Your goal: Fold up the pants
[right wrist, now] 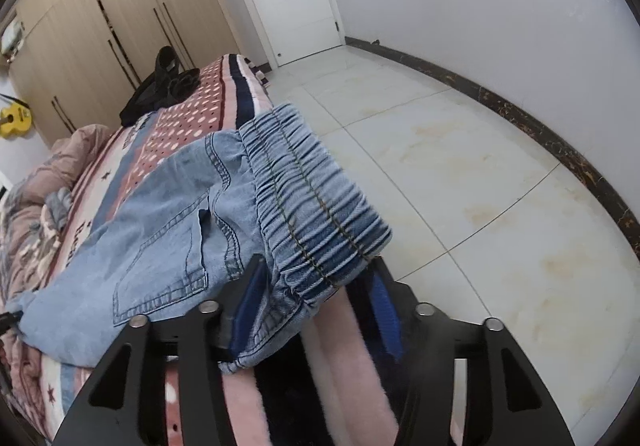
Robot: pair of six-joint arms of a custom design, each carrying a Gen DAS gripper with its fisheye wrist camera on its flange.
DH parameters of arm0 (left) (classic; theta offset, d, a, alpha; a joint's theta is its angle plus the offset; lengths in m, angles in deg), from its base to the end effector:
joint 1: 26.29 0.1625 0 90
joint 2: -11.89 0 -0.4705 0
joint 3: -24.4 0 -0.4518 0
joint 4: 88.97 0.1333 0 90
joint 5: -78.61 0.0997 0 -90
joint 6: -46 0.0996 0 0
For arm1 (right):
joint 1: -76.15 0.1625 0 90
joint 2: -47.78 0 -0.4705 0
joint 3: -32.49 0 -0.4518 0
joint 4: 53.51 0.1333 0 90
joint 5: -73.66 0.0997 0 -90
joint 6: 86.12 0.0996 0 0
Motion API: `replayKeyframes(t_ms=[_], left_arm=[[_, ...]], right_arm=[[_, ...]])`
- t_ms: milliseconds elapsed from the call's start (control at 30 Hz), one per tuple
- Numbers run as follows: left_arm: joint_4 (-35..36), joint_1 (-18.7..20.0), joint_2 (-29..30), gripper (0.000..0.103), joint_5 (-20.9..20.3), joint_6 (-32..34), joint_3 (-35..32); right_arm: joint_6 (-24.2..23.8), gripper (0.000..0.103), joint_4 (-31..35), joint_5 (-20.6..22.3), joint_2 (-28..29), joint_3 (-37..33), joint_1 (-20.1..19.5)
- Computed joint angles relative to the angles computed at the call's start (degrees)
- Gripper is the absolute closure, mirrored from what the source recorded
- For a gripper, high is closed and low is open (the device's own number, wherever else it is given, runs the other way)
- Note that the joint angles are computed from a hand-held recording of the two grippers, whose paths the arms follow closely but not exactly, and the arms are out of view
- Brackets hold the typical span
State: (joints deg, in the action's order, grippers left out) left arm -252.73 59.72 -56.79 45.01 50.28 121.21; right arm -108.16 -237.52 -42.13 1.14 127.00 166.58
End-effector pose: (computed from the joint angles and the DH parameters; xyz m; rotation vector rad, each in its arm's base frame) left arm 0.1685 -0.6920 0.4205 -0.3089 2.0485 -0.8474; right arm 0.0957 -0.7592 0.1793 0.2393 -2.4124 0.9059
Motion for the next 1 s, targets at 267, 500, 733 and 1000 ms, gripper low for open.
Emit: replayKeyframes(t_ms=[267, 500, 733, 1000], left_arm=[[-2.47, -0.85, -0.8, 0.035, -1.95, 0.6, 0.98], [0.54, -0.76, -0.4, 0.03, -2.93, -2.92, 0.79], [0.03, 0.8, -0.6, 0.022, -1.94, -3.49, 0.59], [3.57, 3.8, 0.13, 0.021, -4.92, -7.42, -1.67]], right_arm=[[-4.7, 0.046, -3.77, 1.94, -1.28, 1.76, 2.53], [-9.37, 0.046, 9.83, 7.87, 3.43, -5.39, 5.33], [-5.82, 0.046, 21.62, 8.47, 14.18, -20.35, 5.39], [-1.25, 0.046, 21.4, 7.5, 19.09, -29.47, 2.89]])
